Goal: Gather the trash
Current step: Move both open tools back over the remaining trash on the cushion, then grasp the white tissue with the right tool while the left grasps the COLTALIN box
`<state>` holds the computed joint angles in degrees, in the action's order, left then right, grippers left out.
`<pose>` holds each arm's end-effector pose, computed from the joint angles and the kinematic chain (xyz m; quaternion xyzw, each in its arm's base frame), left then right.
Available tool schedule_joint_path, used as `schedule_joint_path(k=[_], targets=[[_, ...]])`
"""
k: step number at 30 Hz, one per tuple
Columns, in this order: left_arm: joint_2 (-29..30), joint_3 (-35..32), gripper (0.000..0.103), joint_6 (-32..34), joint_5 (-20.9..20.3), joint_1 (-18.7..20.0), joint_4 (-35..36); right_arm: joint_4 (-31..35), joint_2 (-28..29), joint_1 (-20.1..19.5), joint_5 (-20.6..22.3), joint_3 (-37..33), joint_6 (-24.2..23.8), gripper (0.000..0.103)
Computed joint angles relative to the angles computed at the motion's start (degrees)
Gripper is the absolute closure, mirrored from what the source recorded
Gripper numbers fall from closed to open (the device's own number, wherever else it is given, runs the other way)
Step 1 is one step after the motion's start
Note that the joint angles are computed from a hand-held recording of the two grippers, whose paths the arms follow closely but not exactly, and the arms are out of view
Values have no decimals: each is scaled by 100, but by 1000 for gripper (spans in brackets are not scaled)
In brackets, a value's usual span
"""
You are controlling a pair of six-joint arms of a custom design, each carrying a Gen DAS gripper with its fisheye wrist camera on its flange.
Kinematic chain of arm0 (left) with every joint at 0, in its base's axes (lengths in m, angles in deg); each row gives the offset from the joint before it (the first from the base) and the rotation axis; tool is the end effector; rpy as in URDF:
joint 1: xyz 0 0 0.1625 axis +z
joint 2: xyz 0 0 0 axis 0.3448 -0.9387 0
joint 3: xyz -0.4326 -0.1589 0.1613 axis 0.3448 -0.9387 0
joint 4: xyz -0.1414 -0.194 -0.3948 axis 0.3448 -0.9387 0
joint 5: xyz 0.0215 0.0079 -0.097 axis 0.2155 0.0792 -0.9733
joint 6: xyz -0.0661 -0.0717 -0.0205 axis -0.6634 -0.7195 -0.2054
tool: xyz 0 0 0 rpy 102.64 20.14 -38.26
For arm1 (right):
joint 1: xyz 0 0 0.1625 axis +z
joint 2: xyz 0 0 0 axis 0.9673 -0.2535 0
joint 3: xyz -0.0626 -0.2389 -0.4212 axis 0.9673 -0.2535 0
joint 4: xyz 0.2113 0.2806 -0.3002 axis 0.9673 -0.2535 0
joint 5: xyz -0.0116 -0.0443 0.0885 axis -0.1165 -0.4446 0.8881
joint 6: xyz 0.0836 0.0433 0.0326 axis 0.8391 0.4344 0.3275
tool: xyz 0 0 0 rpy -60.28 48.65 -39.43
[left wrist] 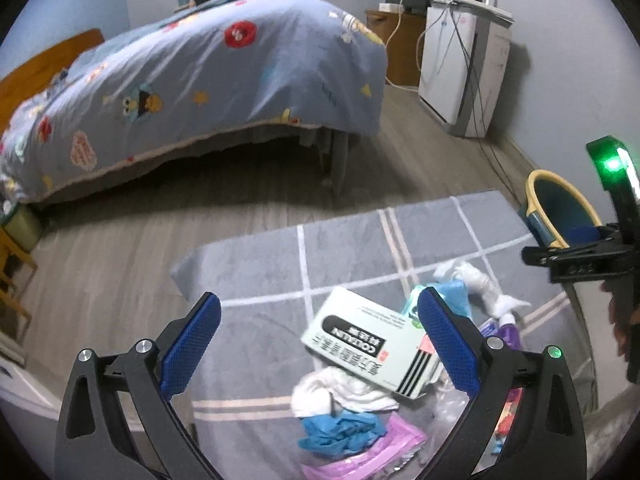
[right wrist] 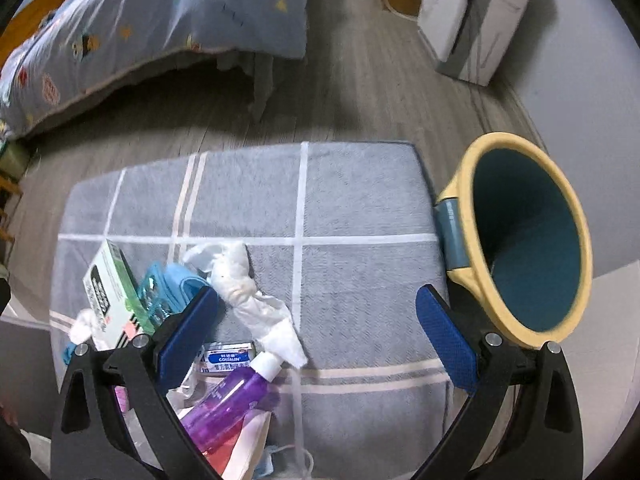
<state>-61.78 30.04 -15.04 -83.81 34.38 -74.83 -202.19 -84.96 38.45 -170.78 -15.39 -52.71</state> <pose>-0.1370 -0.5835 0.3852 -0.0608 0.8184 -0.3743 0.4318 0.4325 -0.7946 0.0338 0.3425 -0.8882 0.0528 0.3016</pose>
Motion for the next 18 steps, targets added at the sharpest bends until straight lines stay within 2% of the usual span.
schedule_joint_path(k=[3,9,12,18], targets=[[79,-56,6,-333,-109,92,142,-15,84,-9,19,-23,-238,6],[304,-257,6,-1534,-372,363,755,-61,181,-8,81,-30,-961,7],[386,-317,6,-1774,-504,443,810,96,199,-47,236,-79,-1250,14],[422,-407,6,-2132,-633,578,966,357,292,-103,391,-118,-1682,35]])
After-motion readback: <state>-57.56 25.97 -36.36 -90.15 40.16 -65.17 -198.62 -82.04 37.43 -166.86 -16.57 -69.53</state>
